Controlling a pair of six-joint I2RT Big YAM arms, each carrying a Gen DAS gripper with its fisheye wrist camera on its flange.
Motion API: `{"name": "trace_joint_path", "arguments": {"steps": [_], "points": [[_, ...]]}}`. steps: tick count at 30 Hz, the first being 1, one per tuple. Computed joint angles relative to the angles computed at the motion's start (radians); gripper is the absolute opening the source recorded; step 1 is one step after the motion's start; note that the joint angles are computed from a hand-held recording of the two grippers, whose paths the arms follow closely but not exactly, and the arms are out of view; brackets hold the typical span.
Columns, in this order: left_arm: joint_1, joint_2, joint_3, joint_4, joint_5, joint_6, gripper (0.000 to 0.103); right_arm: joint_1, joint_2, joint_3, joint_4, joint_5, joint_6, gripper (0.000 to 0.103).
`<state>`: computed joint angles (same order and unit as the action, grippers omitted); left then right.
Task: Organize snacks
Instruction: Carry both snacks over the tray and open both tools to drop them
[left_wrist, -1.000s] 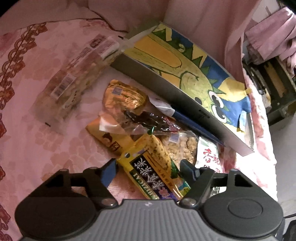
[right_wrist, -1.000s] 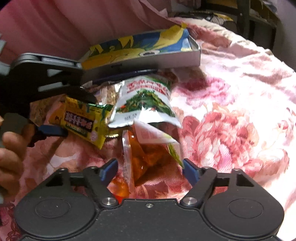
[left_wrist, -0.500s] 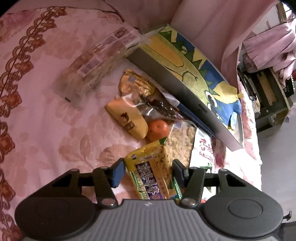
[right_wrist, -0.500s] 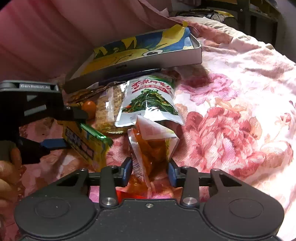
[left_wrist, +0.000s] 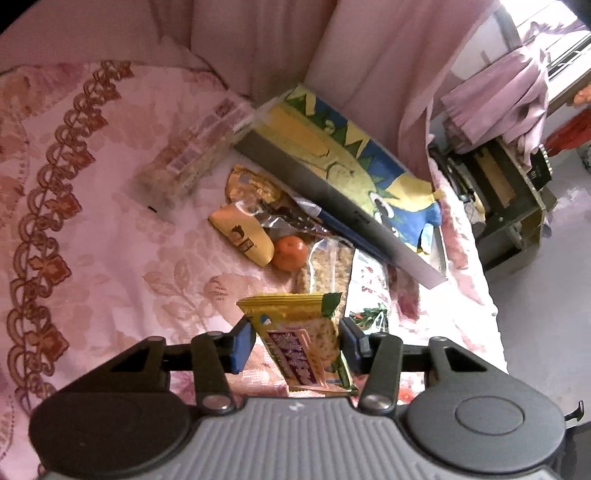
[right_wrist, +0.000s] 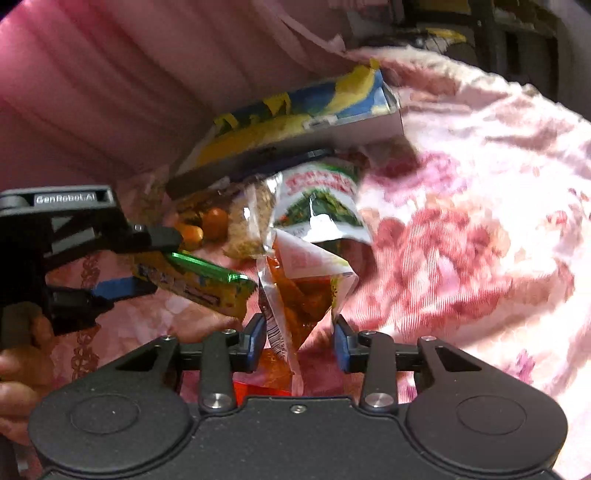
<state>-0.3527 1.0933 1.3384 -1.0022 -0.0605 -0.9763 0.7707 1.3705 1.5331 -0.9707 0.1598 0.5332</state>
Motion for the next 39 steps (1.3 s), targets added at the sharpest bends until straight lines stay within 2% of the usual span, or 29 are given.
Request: {"name": "trace_joint_path", "arguments": {"steps": [8, 12, 16, 18, 22, 25, 27, 32, 35, 39], "points": [[-0.039, -0.02, 0.014, 0.036, -0.105, 0.054, 0.052, -0.003, -0.015, -0.004, 0.048, 0.006, -0.007, 0.04], [-0.015, -0.002, 0.045, 0.083, -0.092, 0.052, 0.052, -0.02, -0.01, 0.025, 0.083, 0.007, -0.052, 0.04], [0.011, 0.059, 0.137, 0.088, -0.098, 0.096, 0.052, -0.063, 0.052, 0.135, 0.08, -0.048, -0.115, 0.04], [0.024, 0.099, 0.194, 0.102, -0.112, 0.125, 0.052, -0.085, 0.092, 0.193, 0.1, -0.058, -0.179, 0.04], [0.048, 0.201, 0.311, 0.128, -0.127, 0.181, 0.052, -0.132, 0.187, 0.288, 0.187, -0.058, -0.315, 0.04], [0.067, 0.293, 0.404, 0.133, -0.117, 0.222, 0.052, -0.169, 0.276, 0.368, 0.239, -0.056, -0.359, 0.04], [0.081, 0.357, 0.465, 0.127, -0.1, 0.237, 0.052, -0.187, 0.341, 0.441, 0.229, -0.063, -0.345, 0.04], [0.109, 0.485, 0.575, 0.079, -0.053, 0.237, 0.052, -0.231, 0.505, 0.649, 0.123, -0.095, -0.332, 0.04], [0.126, 0.547, 0.625, 0.022, -0.002, 0.202, 0.052, -0.244, 0.576, 0.748, 0.03, -0.121, -0.331, 0.04], [0.14, 0.613, 0.69, -0.058, 0.041, 0.142, 0.052, -0.245, 0.614, 0.787, -0.016, -0.12, -0.33, 0.04]]}}
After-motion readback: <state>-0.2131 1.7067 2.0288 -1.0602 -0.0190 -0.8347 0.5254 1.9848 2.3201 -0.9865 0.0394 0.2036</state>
